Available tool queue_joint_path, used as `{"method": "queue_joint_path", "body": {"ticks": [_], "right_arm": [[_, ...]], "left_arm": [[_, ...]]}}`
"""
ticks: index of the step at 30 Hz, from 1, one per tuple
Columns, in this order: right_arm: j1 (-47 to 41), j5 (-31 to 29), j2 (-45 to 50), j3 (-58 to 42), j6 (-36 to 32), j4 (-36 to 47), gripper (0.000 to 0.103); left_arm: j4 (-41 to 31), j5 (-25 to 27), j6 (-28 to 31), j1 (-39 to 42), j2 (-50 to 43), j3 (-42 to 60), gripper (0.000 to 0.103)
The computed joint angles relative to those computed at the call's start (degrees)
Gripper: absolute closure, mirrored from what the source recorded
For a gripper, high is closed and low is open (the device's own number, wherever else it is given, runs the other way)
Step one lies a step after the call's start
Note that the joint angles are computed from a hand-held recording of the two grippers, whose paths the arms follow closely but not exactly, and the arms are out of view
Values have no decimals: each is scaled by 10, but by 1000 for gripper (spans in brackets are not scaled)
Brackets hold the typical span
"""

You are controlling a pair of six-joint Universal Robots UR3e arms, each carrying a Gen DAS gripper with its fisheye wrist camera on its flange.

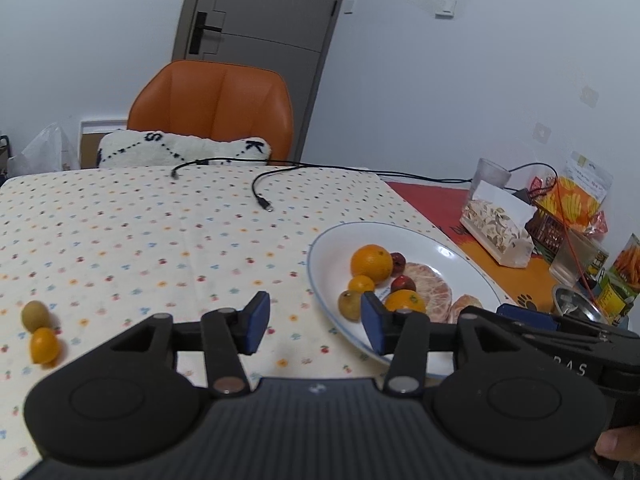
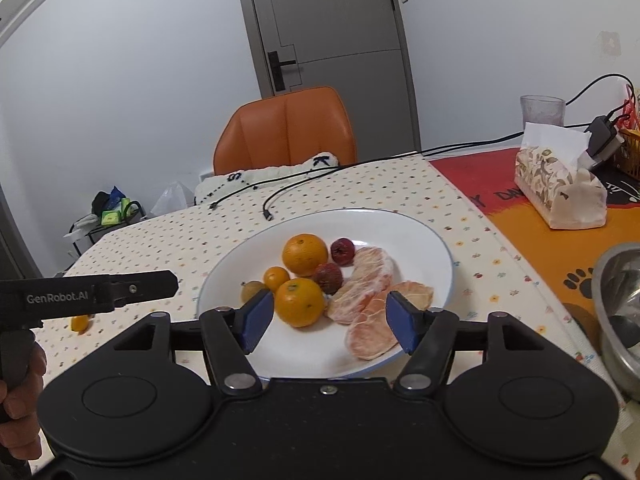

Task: Organize fruits
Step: 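Withdraw both open tools from the bowl toward the two small fruits on the table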

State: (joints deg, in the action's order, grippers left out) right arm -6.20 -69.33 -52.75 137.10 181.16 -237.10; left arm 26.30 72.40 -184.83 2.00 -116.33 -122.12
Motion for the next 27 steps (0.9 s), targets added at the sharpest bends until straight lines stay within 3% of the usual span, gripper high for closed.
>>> {"method": "queue_joint_path", "body": {"ticks": [17, 21, 27], "right_arm": [[51, -8, -9, 5, 24, -12, 24], [65, -12, -12, 5, 31, -16, 18], [87, -20, -13, 4, 41, -27, 8]], "left_arm": [[49, -46, 10, 102, 119, -149, 54], [70, -60, 16, 128, 143, -184, 29], [88, -89, 37, 174, 186, -236, 22]]}}
